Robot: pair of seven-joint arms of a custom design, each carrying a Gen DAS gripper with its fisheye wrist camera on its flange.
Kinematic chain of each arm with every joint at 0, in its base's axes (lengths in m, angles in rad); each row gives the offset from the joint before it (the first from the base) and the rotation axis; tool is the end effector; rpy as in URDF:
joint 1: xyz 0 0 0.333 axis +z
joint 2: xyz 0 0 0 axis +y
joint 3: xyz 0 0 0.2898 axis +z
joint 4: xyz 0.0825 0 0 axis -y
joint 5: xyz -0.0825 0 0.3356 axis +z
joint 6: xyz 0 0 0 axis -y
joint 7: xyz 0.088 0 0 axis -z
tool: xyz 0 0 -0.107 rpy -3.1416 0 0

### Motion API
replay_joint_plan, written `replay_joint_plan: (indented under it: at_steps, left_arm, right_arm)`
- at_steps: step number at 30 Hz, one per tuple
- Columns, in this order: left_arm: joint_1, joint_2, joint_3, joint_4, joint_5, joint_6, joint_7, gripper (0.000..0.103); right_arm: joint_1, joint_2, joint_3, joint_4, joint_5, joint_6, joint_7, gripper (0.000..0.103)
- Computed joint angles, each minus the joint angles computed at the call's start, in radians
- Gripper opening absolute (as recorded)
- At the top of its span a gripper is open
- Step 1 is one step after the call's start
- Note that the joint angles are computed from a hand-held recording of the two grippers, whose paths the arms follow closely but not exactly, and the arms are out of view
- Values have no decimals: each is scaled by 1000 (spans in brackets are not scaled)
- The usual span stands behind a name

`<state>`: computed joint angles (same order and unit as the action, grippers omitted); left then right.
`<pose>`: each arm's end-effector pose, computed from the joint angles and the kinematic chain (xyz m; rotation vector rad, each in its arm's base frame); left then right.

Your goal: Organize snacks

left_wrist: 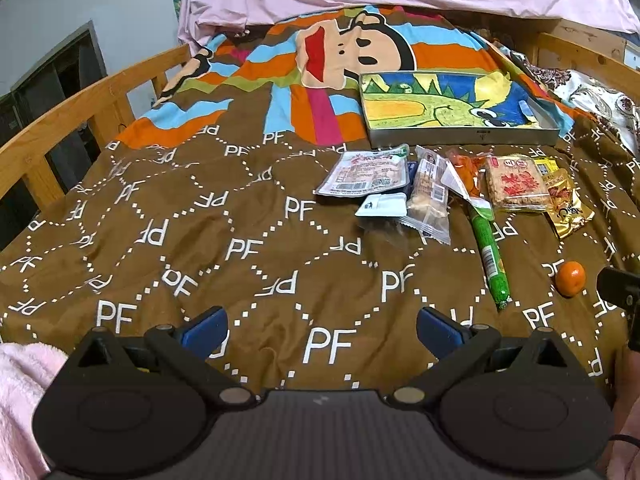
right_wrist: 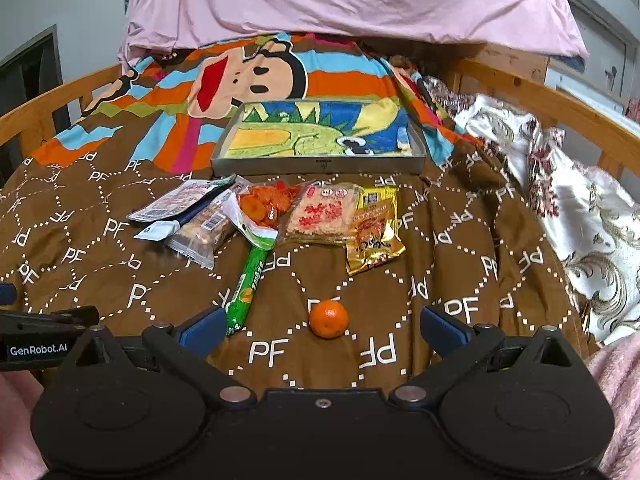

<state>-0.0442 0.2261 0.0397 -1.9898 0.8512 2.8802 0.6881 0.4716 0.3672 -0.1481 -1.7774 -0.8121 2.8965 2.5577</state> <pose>0.5864 -0.0471 0.4152 -1.8186 1.6173 -0.5254 0.5839 0.2531 0.4273 -1.7841 1.6331 -0.7773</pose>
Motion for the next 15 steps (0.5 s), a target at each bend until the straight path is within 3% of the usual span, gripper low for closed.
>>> replay_joint_plan:
  at_steps: [4,7,10,15]
  left_arm:
    - [93,24,-100,13,-305,26,300,102]
    - [189,56,-213,38,-572,41,553,102]
    - [278,107,-326,97,-778,33,776,102]
    - [386,235,-491,261,-1011,-13,1079,102]
  right_arm:
    - [-95,28,108,34,228,-40,-201,102]
    - [-165,69,185,92,437,-97,-352,102]
    - [-173,111,187,151,550,-140,-392,102]
    - [-167,163,173,212,679,-181,-414,102]
